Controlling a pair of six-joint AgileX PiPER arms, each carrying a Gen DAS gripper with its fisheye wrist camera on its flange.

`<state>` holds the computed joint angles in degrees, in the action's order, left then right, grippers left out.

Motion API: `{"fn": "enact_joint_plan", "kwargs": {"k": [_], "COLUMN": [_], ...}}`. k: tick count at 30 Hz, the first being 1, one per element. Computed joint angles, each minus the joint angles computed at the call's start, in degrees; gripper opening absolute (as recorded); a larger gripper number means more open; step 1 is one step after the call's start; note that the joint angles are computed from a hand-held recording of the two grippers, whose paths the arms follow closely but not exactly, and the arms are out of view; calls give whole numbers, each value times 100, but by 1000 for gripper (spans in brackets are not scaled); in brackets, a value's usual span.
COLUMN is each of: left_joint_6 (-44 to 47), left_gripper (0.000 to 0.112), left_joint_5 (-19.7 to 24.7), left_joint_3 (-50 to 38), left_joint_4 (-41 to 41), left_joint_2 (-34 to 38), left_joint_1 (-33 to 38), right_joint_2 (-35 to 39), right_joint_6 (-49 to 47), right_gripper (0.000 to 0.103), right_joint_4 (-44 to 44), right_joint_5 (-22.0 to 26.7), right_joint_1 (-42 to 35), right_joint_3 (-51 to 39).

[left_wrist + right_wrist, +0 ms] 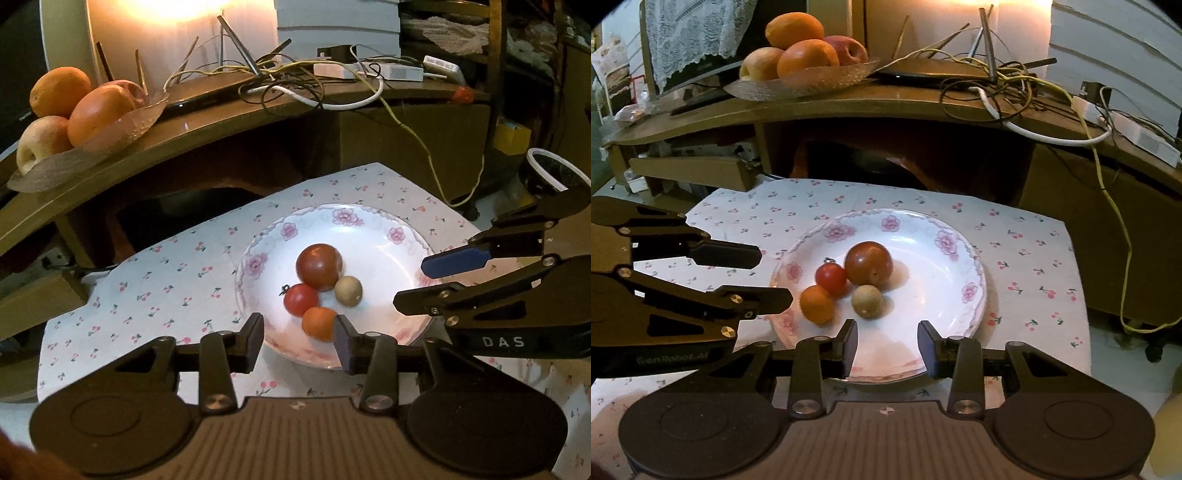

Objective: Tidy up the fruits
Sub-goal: 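Withdraw both tools from the plate toward the remaining oranges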

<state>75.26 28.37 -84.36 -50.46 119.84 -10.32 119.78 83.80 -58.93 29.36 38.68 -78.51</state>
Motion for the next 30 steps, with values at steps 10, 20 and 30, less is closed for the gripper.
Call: {"fn": "enact_joint_plan", "kwargs": {"k": [10,20,30], "left_joint_6": [85,433,936], "left_gripper": [47,48,48], "left_joint_5": [109,193,524], "left_joint_3": [151,459,759], "left_joint_4": [40,29,100], "left_joint_2": [-88,-265,-412], "left_joint_1": [240,508,1034], "right_joint_2": [37,107,250], "right_joint_6": [-406,-776,-2155], "right_gripper": [39,39,41], "right_joint_4": [380,744,1820], "right_joint_5": [-224,-274,-513], "right_joint_1": [135,207,400], "right_joint_3": [-120,-270,-536]}}
